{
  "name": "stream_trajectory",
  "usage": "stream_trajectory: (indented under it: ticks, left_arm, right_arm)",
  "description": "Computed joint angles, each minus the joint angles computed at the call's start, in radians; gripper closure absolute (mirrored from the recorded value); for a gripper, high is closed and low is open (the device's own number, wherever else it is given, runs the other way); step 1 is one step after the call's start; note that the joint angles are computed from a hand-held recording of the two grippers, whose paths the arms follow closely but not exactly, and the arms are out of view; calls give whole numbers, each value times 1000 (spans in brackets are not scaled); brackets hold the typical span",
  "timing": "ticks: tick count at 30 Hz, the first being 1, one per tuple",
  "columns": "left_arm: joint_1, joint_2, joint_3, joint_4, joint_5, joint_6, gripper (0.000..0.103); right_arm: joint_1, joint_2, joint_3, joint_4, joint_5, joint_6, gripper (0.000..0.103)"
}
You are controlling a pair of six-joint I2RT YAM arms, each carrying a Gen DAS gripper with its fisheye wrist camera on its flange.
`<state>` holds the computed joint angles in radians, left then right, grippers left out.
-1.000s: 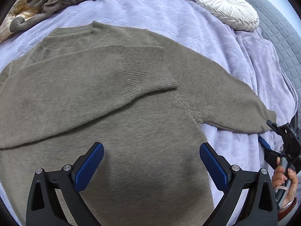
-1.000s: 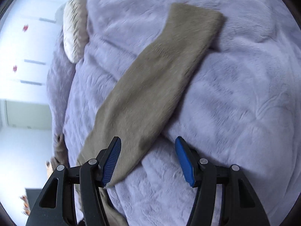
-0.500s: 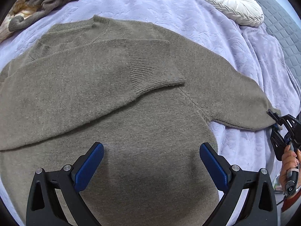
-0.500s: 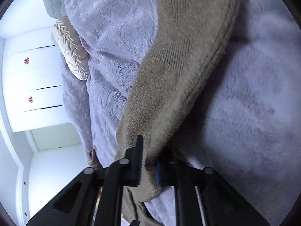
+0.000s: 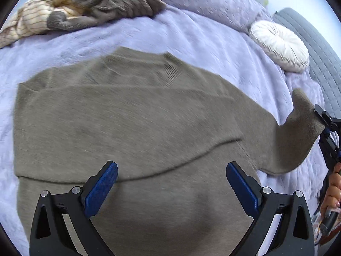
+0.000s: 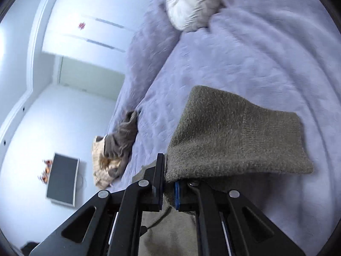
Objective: Fold small clothes
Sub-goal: 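Grasp the other sleeve cuff with the right tool and fold it across the body, then grasp the folded sleeve cuff with the left tool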
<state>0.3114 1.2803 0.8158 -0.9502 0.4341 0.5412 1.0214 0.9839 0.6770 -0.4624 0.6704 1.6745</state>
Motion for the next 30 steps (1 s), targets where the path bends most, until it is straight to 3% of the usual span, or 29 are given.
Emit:
stream_trajectory:
  ticks: [3, 5, 10, 14, 17, 19, 22, 24, 25, 26, 27, 28, 30]
  left_arm:
    - [108, 62, 54, 17, 22, 41, 1]
    - [176, 104, 84, 42, 11, 61, 1]
    - [297, 234, 148, 105, -29, 106, 1]
    - [331, 317, 150, 162, -67, 145, 1]
    - [353, 382, 167, 156, -64, 180, 1]
    - [359, 394, 162, 169, -57, 206, 1]
    - [368, 405, 176, 154, -34, 236, 1]
    - [386, 432, 222, 85, 25, 258, 1]
    - [403, 457, 260, 29, 68, 279, 1]
    - [421, 491, 307, -40, 116, 304, 1]
    - [434, 528, 356, -113, 159, 329, 1]
    - [445, 562, 398, -174, 189, 349, 1]
    - [456, 641, 487, -300, 247, 378, 1]
  right_arm:
    - [-99, 286, 175, 177, -165, -278, 95]
    - [-109, 453, 297, 213, -234, -369, 95]
    - [-91, 899, 653, 203, -421, -478, 95]
    - [-90, 1119, 815, 121, -546, -468, 91]
    - [-91, 1117, 725, 226, -588, -363, 84]
    - [-80, 1058, 616, 329, -584, -288, 51]
    - [-55, 963, 513, 358, -498, -155, 49]
    - [-55, 914, 451, 376, -431, -45, 49]
    - [-64, 897, 417, 407, -413, 4, 51]
    - [-72, 891, 392, 438, -397, 41, 59]
    - [-85, 895, 399, 430, -399, 46, 77]
    - [-97, 912, 440, 387, -408, 12, 88]
    - [-107, 974, 581, 287, -416, -120, 91]
